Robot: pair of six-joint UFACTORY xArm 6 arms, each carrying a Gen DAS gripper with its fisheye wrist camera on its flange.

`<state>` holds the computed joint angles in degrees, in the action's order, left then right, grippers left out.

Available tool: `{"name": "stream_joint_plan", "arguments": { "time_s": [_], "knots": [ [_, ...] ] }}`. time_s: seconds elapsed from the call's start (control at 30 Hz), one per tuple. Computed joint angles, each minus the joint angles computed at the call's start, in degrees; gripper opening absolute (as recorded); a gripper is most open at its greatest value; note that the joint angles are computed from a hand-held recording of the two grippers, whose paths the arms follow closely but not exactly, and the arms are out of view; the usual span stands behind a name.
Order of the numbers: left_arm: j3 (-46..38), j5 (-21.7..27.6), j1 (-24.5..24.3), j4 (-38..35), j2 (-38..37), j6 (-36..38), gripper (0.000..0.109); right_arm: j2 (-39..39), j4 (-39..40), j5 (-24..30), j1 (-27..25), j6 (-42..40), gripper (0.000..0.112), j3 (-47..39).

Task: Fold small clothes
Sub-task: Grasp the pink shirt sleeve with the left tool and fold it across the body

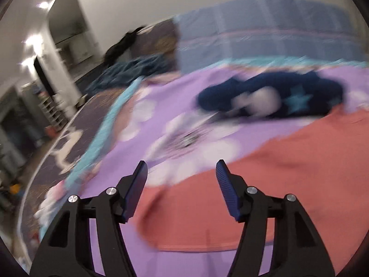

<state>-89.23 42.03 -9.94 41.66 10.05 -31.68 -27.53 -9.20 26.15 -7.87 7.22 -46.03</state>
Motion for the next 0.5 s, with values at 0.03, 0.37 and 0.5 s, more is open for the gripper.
{"name": "stream_joint_plan", "arguments": {
  "time_s": [0.03,0.37,0.5],
  "knots": [
    [-0.1,0.6,1.6,-2.7,0.7,1.7,0.063,0.0,0.7,0.2,-0.5,-0.5,0.08,0.2],
    [-0.2,3.6,10.5,-18.1,4.5,6.6,0.003,3.2,1.1,1.7,0.0,0.0,0.08,-2.2],
    [2.8,-3.9,9.9,-22.9,0.6,7.2,0.002,3.1,0.9,1.3,0.7,-0.2,0.08,-2.4]
  ]
}}
